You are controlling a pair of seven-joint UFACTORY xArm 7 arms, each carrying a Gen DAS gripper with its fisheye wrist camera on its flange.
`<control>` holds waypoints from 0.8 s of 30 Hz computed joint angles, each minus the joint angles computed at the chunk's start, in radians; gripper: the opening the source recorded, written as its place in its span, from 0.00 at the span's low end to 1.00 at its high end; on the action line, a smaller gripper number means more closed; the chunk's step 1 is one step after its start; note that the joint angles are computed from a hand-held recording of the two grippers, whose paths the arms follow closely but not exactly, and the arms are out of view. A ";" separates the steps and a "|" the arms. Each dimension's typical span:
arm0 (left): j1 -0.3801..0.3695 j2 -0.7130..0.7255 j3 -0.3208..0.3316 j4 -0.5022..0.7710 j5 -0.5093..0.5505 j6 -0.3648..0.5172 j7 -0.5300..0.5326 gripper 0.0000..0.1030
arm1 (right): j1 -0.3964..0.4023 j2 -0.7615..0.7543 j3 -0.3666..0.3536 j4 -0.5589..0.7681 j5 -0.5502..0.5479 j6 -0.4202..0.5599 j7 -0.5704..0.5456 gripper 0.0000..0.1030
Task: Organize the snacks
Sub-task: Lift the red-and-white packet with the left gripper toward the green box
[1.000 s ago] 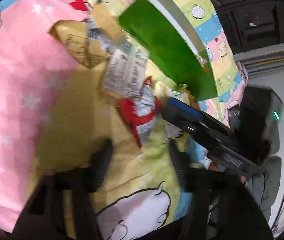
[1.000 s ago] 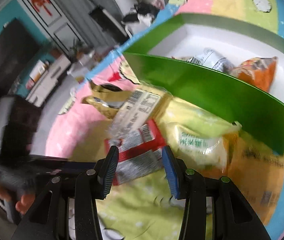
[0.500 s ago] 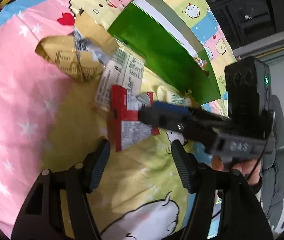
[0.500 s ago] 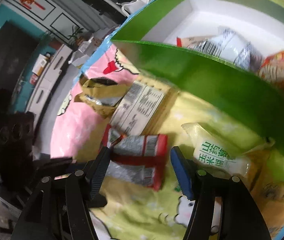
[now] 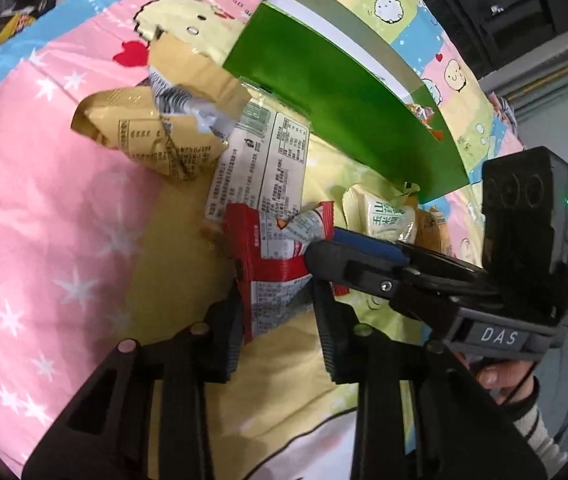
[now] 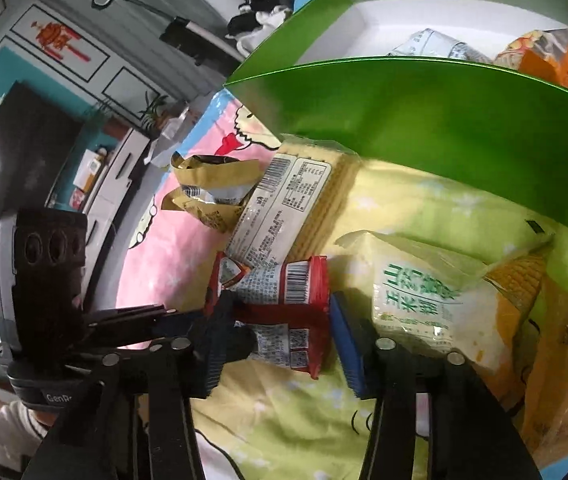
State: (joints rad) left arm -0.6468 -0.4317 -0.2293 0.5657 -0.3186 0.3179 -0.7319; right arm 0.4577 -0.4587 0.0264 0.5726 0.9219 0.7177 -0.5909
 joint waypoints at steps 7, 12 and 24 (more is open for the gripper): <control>0.036 -0.010 -0.045 0.005 0.078 0.021 -0.051 0.30 | 0.020 -0.140 -0.002 -0.119 0.005 -0.095 0.022 0.21; 0.034 -0.036 -0.054 0.006 0.106 0.014 -0.062 0.30 | 0.030 -0.228 -0.049 -0.179 -0.048 -0.093 0.069 0.06; -0.002 -0.060 -0.027 -0.020 0.069 0.020 -0.047 0.30 | 0.037 -0.260 -0.057 -0.209 -0.043 -0.070 0.126 0.07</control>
State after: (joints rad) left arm -0.6490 -0.4915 -0.2564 0.5460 -0.2492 0.3379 -0.7784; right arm 0.4946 -0.7185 -0.0305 0.3640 0.8784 0.6477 -0.4653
